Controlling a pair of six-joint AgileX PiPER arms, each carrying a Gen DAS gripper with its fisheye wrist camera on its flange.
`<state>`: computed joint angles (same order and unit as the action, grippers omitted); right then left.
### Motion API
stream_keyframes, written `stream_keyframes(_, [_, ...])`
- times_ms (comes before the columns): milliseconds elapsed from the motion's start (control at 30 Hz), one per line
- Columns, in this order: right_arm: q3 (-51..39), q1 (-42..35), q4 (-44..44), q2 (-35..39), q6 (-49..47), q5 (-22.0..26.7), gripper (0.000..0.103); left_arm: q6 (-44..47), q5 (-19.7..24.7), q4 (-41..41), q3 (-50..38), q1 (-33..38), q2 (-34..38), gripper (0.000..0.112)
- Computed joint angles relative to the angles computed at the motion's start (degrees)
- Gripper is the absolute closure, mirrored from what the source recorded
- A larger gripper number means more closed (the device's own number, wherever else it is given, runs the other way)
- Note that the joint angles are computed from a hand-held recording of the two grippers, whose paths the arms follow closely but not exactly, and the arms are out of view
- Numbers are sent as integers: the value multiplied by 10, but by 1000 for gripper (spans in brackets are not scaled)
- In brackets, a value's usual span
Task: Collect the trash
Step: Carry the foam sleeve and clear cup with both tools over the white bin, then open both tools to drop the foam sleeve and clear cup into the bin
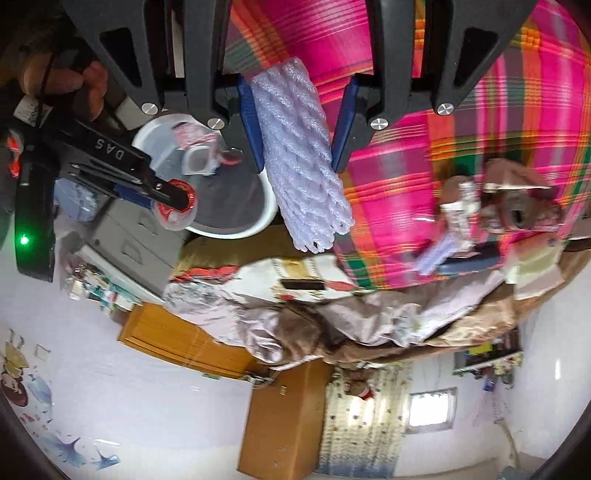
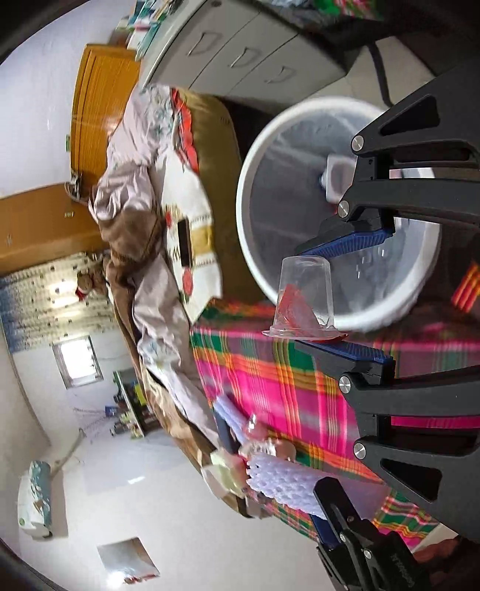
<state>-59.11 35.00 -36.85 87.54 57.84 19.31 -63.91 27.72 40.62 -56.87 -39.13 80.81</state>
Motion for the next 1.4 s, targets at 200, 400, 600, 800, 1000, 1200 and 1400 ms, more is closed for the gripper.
stream_keyframes(200, [11, -45, 46, -4, -52, 8, 59, 70, -25, -60, -62, -9, 62, 73])
stream_keyframes(400, [10, -79, 74, 11, -88, 19, 59, 151, -34, -134, -122, -7, 121, 73])
stream_keyframes(600, [-1, -101, 116, 37, -144, 34, 59, 220, -24, -190, -178, -9, 180, 73])
stream_keyframes(800, [-8, -114, 147, 52, -180, 45, 59, 271, -27, -246, -204, 2, 212, 73])
stream_keyframes(1000, [-16, -117, 147, 60, -178, 53, 55, 304, -33, -282, -209, 12, 221, 53])
stream_keyframes(1200, [-6, -113, 125, 49, -147, 43, 41, 282, -37, -260, -194, 16, 205, 48])
stream_keyframes(1400, [-10, -98, 90, 42, -106, 49, 41, 253, -43, -226, -167, 19, 175, 48])
